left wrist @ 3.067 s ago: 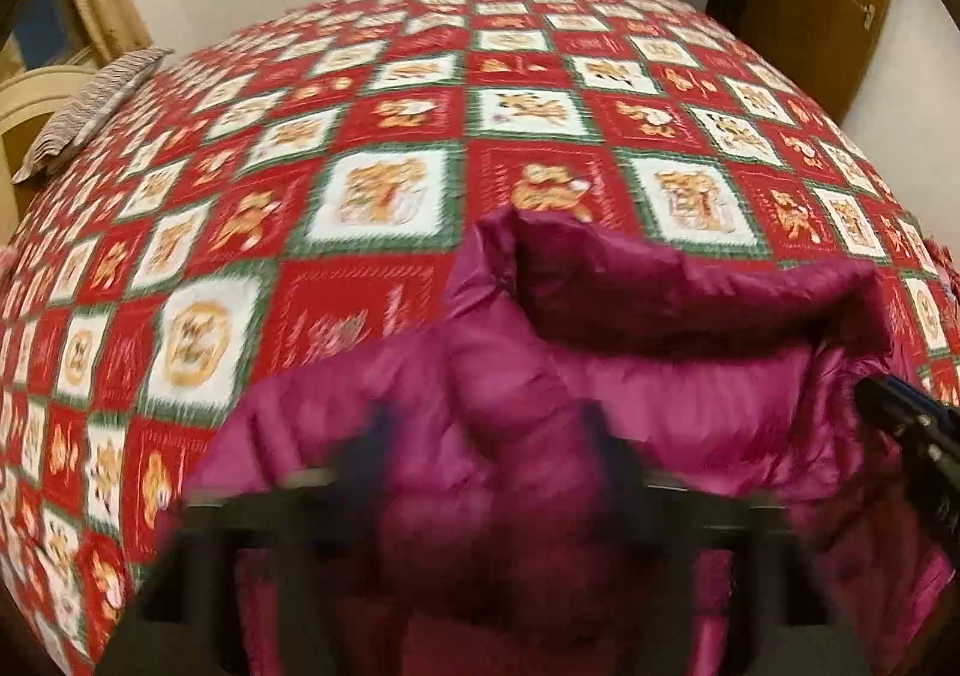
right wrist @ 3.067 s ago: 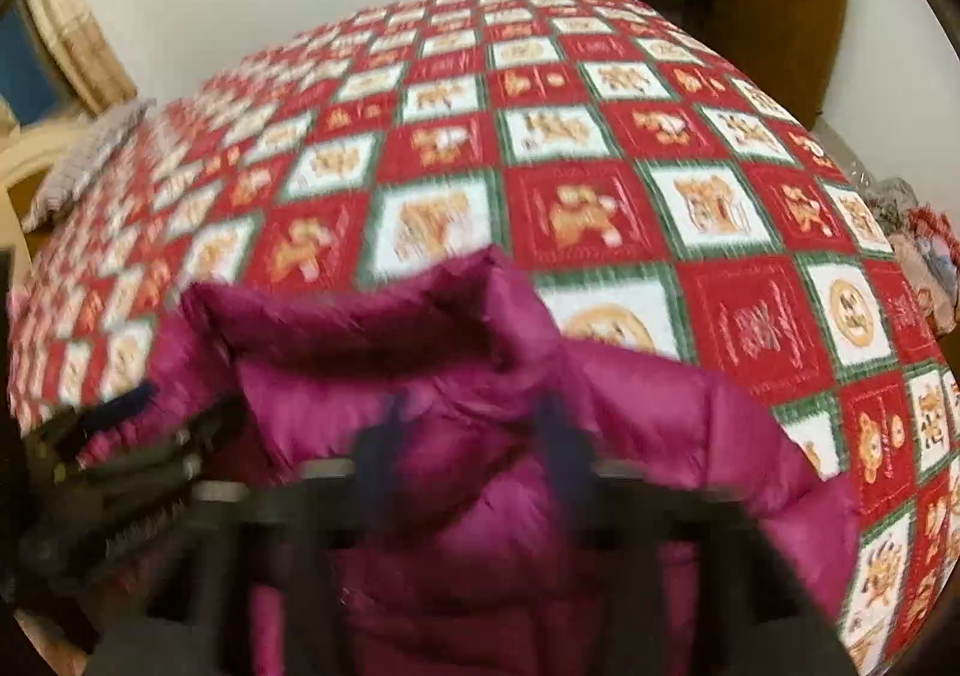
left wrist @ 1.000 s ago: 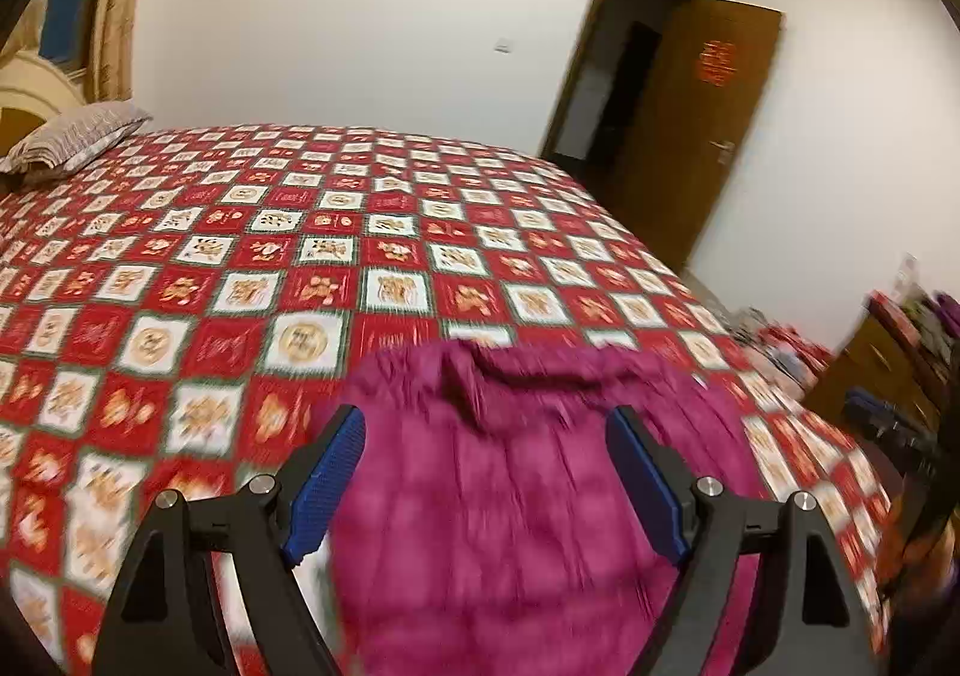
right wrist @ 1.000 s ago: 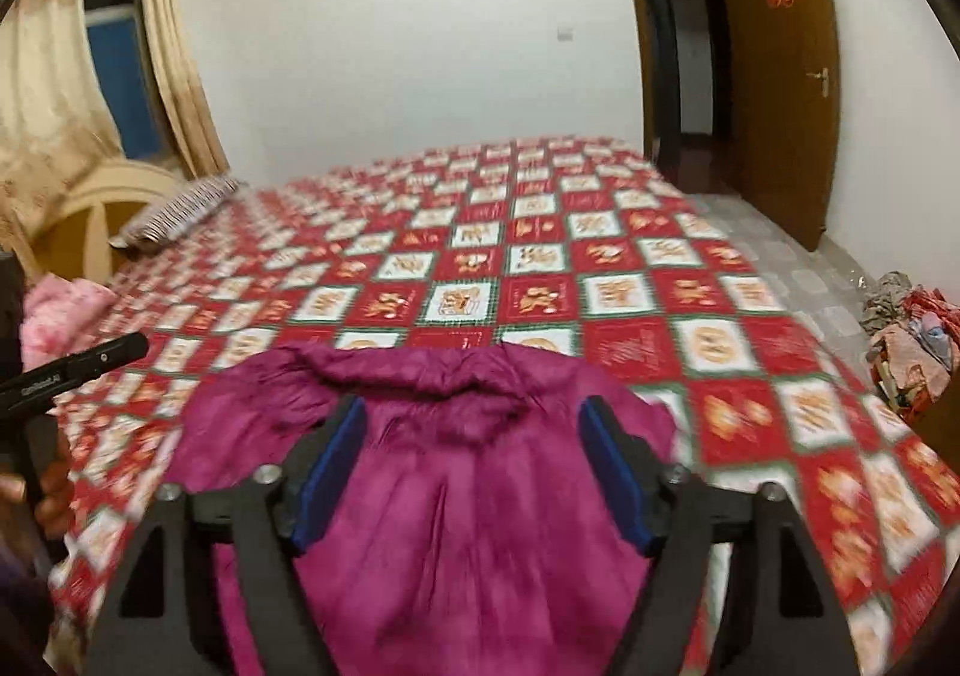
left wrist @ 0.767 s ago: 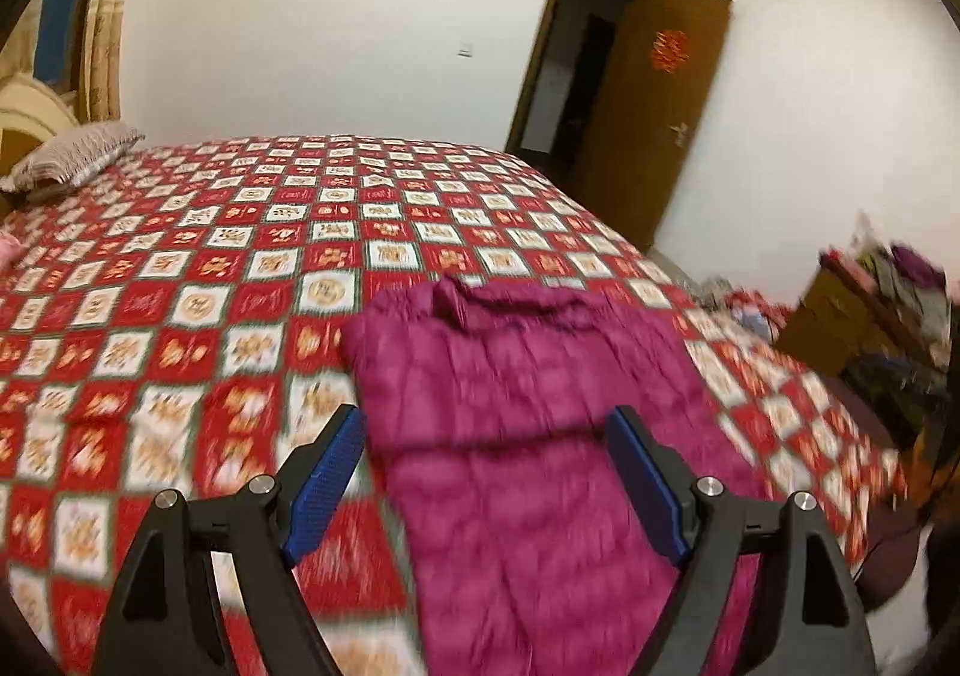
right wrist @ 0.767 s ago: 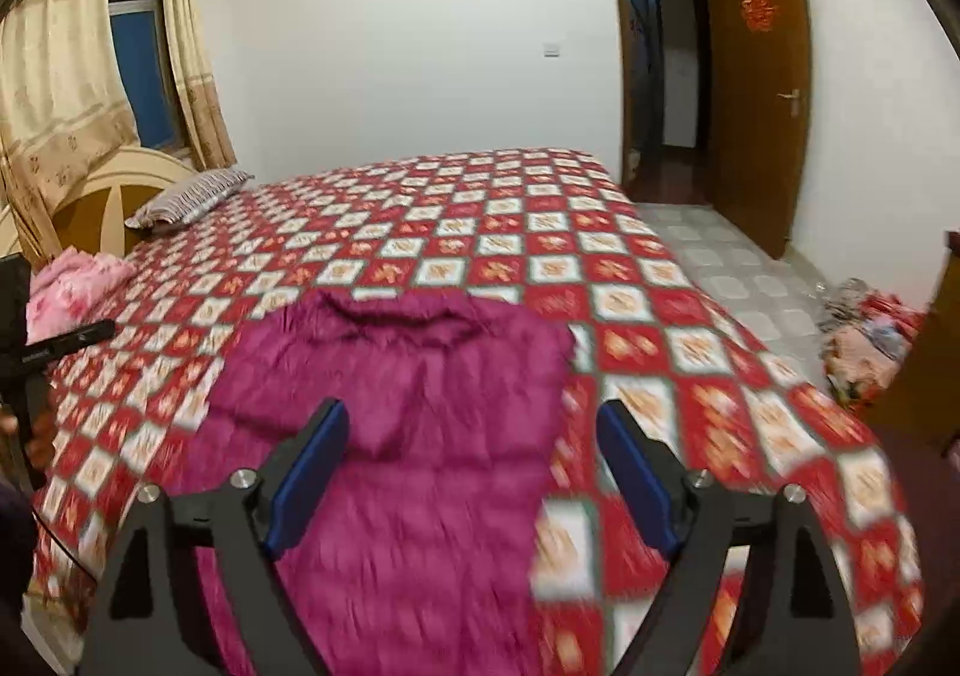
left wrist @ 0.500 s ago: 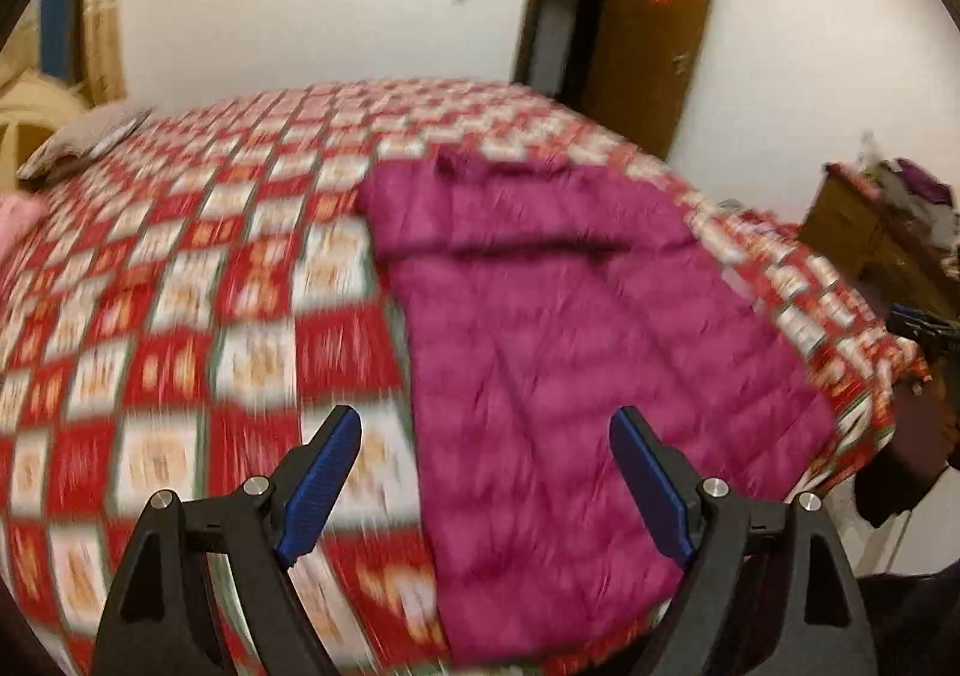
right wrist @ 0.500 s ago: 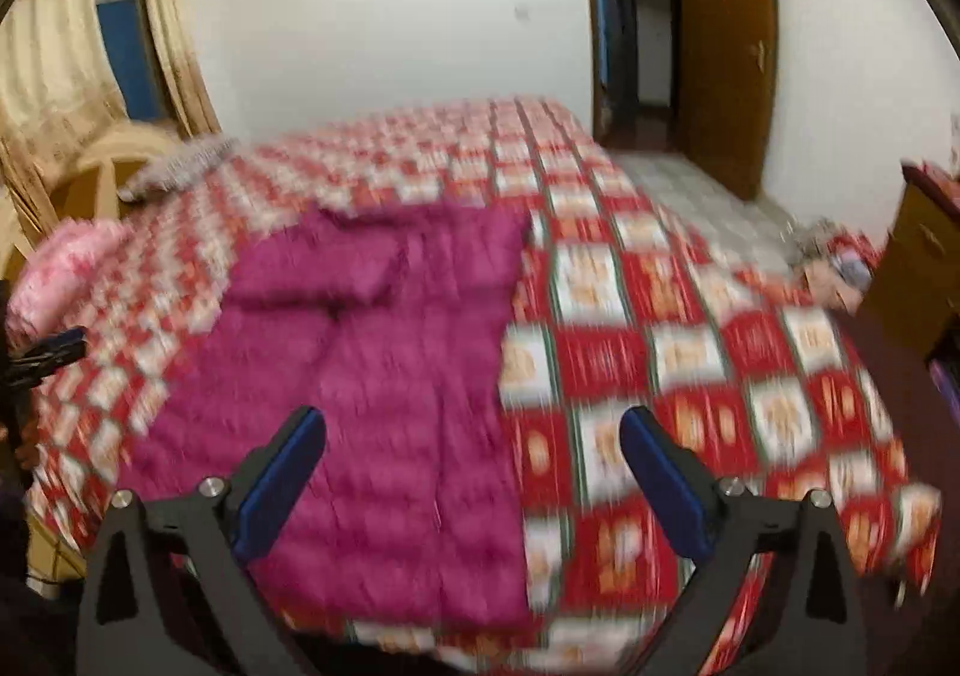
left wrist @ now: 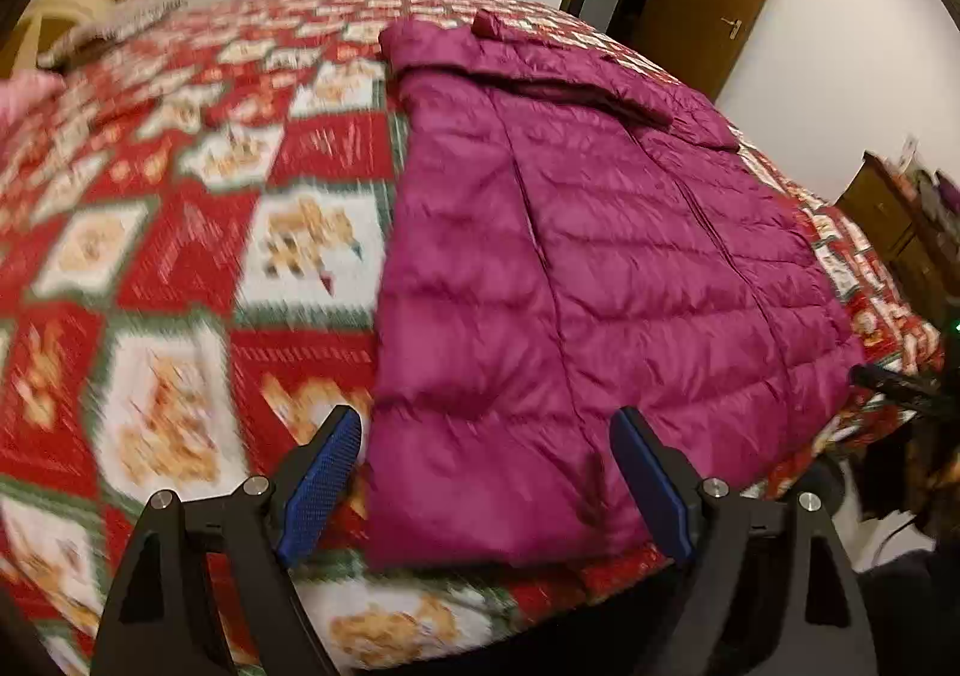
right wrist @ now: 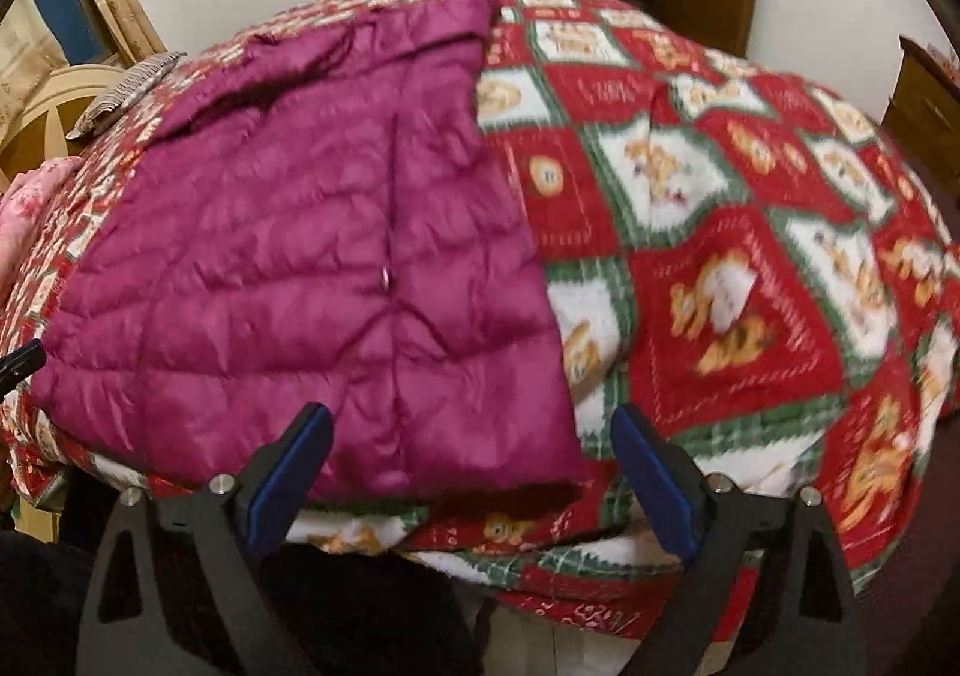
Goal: Fold large clothes
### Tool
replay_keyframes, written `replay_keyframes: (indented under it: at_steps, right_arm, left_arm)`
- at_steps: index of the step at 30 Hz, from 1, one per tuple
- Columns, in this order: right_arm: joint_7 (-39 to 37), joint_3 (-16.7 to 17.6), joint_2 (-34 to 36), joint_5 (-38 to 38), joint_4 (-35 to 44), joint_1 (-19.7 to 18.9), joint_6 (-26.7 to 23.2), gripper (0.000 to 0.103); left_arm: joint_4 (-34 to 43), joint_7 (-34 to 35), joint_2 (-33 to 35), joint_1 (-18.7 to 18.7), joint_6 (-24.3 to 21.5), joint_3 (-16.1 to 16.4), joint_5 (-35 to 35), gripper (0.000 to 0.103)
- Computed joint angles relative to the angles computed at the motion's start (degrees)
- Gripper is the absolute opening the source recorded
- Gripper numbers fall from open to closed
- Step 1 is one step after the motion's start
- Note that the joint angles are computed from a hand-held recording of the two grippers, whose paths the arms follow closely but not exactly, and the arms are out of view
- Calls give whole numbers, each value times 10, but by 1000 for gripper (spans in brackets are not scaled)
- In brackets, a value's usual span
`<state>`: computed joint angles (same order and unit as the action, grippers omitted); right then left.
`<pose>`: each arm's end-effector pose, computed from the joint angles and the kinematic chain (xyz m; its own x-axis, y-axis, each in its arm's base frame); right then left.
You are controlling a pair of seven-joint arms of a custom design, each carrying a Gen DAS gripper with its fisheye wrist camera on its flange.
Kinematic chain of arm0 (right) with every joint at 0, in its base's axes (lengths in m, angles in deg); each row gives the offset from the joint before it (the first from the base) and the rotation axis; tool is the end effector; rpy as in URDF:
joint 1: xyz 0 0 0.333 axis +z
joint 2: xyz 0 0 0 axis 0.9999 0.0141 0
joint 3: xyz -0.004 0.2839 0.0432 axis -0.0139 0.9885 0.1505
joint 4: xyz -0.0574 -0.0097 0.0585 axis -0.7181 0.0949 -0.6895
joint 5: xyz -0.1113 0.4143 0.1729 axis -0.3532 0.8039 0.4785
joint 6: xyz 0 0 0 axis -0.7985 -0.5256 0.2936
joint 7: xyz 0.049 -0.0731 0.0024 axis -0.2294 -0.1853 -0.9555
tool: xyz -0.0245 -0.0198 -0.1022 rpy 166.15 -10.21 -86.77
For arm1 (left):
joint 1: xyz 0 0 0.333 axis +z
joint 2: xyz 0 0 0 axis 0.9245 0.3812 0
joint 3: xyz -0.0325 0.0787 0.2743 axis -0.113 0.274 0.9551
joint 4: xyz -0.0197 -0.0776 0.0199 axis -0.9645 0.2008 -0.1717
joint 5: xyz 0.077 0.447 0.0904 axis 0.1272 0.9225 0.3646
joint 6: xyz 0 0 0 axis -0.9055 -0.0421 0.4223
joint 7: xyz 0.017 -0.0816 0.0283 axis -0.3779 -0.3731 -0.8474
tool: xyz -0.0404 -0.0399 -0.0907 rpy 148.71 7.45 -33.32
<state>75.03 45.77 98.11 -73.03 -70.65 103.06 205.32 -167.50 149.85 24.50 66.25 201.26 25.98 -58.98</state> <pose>0.7090 0.1946 0.4049 0.0294 -0.9917 -0.1253 -0.8721 0.0358 -0.4880 0.6747 -0.1123 0.4081 -0.1114 -0.9607 0.2543 -0.8279 -0.0519 -0.5585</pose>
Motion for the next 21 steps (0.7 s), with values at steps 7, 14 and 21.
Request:
replay_keyframes:
  at_steps: [7,14,21]
  right_arm:
    - [-11,4,4,25,-8,-9,0,95]
    - [-21,7,4,46,-10,-12,9,95]
    - [-41,15,17,71,2,-17,7,86]
  left_arm:
    - [-2,-83,8,-23,1,13,118,85]
    - [21,-164,21,-30,-34,18,207,86]
    - [41,-212,31,-37,-67,20,257,86]
